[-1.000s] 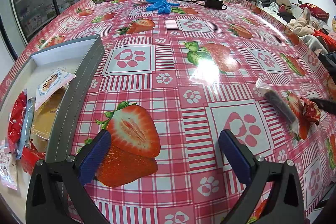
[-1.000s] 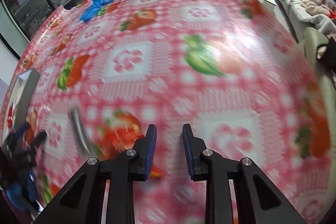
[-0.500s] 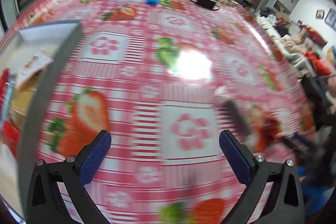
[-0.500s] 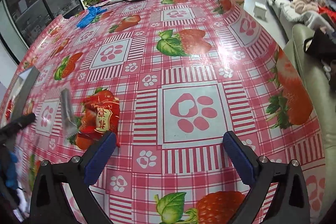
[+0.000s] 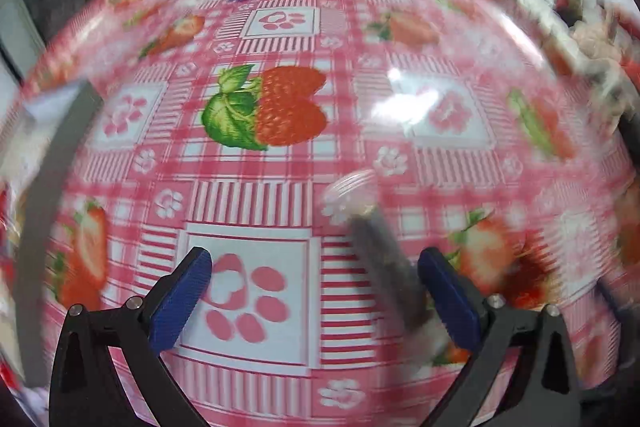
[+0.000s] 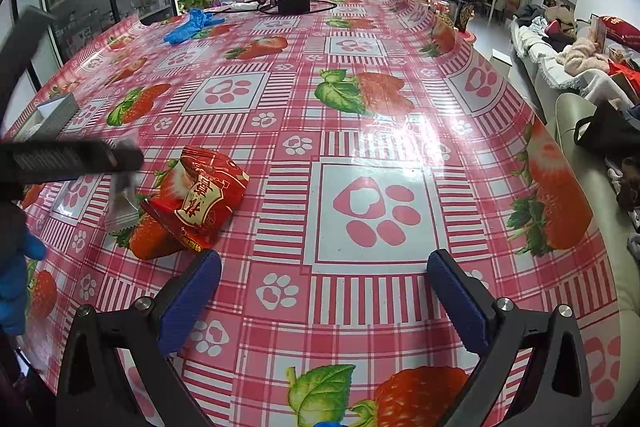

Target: Organize snacks

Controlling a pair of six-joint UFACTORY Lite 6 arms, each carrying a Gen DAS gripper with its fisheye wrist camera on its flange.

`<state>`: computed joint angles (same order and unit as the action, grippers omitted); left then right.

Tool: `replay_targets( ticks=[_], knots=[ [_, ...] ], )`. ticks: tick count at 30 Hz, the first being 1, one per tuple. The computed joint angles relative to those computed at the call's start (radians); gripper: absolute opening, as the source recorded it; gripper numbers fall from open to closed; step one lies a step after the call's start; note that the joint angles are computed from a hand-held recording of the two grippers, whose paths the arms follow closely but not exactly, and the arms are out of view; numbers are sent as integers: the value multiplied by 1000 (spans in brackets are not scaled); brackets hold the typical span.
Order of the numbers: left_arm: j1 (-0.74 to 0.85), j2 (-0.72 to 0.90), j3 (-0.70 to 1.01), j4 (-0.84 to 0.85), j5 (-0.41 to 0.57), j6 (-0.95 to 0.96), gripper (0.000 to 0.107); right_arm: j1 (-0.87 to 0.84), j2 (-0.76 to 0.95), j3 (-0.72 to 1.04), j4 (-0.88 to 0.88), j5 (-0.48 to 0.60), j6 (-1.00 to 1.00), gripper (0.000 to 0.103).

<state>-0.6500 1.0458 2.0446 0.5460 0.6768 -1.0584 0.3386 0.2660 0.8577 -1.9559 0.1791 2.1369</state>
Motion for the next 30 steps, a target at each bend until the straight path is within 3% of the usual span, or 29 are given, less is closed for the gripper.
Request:
replay_targets(
  ticks=[6,9,11,30],
  knots=[
    [65,-227,-401,191,-201,-164,102,0,3,0,-25,3,24,103],
    [117,-332,-598,403,-329,-319,103,1,2,-4,-48,6,48,103],
    [128,-369,-669,552,-364,-453,103,4,-1,-10,-83,13,85,103],
    [104,-328,-619,610,-335,-526,103,4,-5,-19,-123,20,123,103]
  ],
)
